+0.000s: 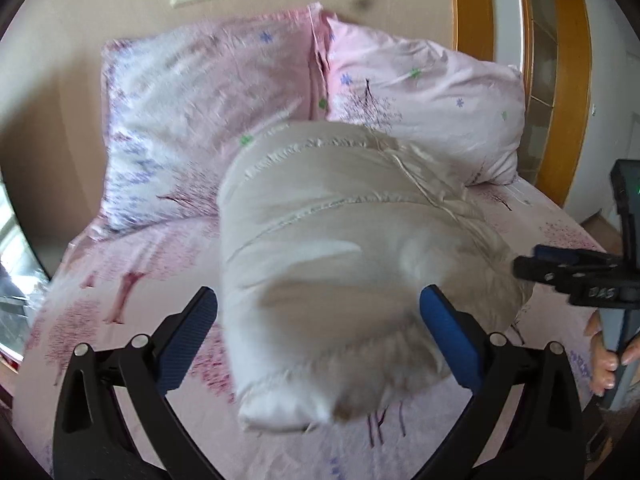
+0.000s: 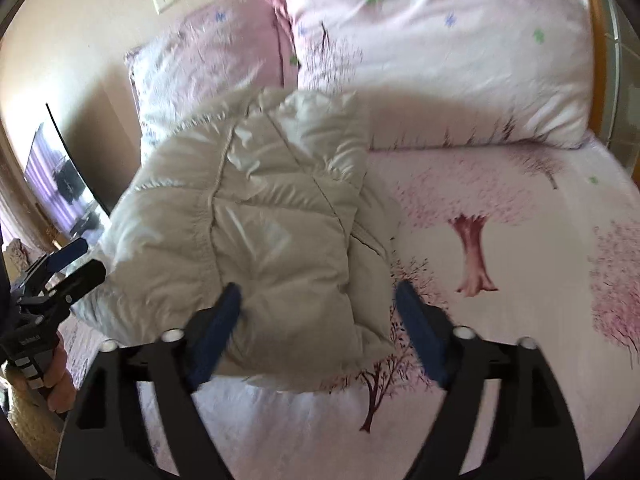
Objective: Fold large clothes
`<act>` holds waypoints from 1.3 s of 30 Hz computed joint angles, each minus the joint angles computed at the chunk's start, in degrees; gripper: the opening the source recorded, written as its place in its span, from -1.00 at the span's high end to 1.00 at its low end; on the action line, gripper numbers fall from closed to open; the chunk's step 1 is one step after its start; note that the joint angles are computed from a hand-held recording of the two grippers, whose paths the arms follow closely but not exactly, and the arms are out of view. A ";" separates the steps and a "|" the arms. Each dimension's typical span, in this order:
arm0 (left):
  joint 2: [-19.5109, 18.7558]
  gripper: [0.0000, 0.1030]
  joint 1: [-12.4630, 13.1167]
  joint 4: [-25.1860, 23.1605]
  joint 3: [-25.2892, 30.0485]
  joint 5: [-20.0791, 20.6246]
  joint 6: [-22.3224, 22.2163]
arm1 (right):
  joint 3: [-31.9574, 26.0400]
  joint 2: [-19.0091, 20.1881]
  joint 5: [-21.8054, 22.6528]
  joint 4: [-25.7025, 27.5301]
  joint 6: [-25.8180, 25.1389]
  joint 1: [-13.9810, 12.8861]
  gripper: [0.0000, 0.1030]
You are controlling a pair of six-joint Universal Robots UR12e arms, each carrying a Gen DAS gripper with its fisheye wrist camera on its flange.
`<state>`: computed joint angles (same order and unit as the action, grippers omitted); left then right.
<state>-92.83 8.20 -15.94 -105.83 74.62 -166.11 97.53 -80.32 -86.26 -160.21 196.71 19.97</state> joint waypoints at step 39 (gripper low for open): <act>8.51 -0.97 0.60 -23.01 -6.30 12.02 -2.19 | 0.91 -3.01 -16.41 20.08 6.61 11.35 -0.97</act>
<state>-84.32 8.79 -38.95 -112.13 86.64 -168.30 98.43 -83.33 -102.67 -140.12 203.31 31.32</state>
